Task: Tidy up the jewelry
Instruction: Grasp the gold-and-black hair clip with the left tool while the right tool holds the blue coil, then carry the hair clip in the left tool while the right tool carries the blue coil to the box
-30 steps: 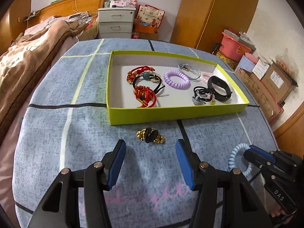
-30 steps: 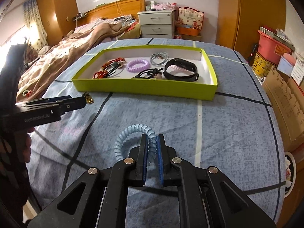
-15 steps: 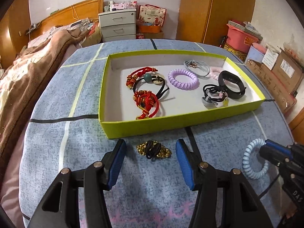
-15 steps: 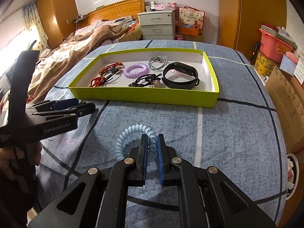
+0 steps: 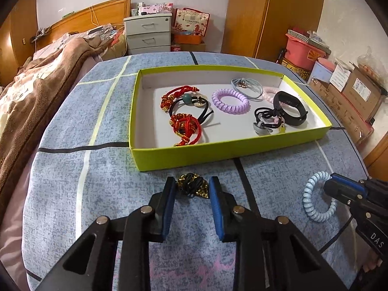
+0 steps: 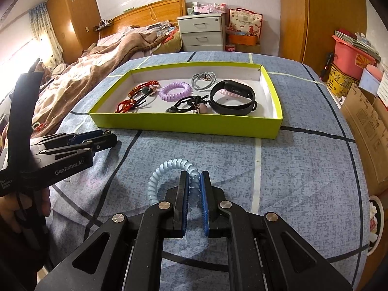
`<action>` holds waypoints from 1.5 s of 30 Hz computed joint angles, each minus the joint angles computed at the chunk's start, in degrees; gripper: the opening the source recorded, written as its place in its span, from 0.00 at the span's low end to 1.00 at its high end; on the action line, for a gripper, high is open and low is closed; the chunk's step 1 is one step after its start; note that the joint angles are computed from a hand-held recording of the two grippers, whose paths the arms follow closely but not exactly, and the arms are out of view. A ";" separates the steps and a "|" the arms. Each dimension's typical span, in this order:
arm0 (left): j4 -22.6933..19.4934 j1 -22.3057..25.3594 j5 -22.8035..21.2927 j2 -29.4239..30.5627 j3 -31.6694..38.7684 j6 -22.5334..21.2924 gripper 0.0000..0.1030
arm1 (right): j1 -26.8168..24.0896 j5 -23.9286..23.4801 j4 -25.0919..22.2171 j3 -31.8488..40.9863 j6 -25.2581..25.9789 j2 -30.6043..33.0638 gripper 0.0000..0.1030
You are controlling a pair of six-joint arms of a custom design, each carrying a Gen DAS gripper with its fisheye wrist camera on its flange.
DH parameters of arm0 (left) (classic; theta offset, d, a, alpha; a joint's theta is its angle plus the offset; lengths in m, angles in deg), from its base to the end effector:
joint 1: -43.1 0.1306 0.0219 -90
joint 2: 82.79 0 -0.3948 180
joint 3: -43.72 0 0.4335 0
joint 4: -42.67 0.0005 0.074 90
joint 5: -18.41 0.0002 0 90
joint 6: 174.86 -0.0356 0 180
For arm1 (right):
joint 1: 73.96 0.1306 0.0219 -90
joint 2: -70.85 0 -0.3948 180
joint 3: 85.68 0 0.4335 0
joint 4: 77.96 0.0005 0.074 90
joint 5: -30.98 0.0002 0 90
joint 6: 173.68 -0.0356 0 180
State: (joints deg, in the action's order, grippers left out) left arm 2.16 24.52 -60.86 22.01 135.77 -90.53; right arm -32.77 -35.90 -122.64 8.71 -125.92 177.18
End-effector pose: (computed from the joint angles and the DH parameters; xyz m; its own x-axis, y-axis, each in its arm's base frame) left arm 0.5765 -0.2013 0.3292 -0.7145 0.3426 -0.6100 0.4916 0.8662 -0.0894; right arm 0.4728 0.3945 0.3305 -0.7631 0.1538 -0.6277 0.0944 0.9874 0.1271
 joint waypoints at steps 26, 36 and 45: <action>0.95 0.93 3.13 -2.50 -1.93 0.05 0.20 | 0.20 0.03 1.36 0.00 -0.12 -0.59 0.09; 0.95 1.32 5.17 -3.50 -1.06 0.11 0.20 | -0.26 0.74 1.69 0.47 0.71 -1.15 0.09; -0.21 1.52 6.28 -1.03 3.85 0.50 0.20 | -2.88 0.82 1.66 3.26 2.84 -0.90 0.09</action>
State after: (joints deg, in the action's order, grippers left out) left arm 1.95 26.04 -54.58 20.97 139.61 -90.04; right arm -35.65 -35.08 -120.98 11.97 -123.07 176.28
